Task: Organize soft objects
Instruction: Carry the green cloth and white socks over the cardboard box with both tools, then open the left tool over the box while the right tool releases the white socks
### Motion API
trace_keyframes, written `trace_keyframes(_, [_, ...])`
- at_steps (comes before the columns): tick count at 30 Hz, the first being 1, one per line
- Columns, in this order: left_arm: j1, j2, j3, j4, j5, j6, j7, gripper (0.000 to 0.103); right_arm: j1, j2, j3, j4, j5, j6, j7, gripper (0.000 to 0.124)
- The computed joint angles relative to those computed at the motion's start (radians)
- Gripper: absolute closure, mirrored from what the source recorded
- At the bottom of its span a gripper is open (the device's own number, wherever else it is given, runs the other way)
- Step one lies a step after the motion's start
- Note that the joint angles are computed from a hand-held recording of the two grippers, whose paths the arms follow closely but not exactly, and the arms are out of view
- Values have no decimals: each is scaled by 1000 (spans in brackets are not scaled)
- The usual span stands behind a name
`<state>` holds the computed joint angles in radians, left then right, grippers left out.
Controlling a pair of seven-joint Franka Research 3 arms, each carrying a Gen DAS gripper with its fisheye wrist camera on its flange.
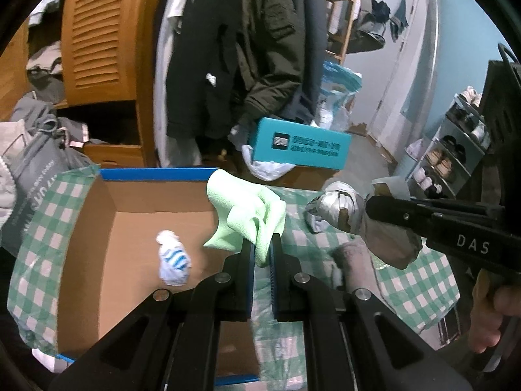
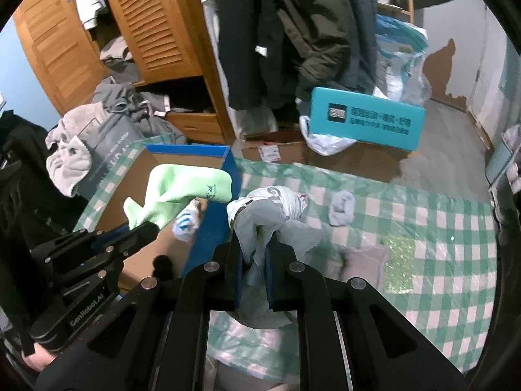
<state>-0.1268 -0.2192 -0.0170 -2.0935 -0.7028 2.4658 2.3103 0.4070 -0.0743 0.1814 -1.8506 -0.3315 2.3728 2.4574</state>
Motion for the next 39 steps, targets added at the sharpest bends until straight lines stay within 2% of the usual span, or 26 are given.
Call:
trace_keyframes(5, [17,5,8,4,16,18,-4,95,26,83,-1,98,1,-8,-28,113])
trace_keyframes(15, [62,39,22,29,23,19,-19,95,112,256,-49,299,37,-38,-106,113])
trace_keyframes(22, [99,74,10,40,70,31,-53,95,155,363,-79,418,94,-70,-167,113])
trace_keyframes(31, [143,123,-5,56,119,14,-111,95,170,444,-97,493,205,-85,-227,113])
trace_keyframes(39, [159,141,-17,57,155,11,-132,94,177,481,-106,529,247,-111,-255,113])
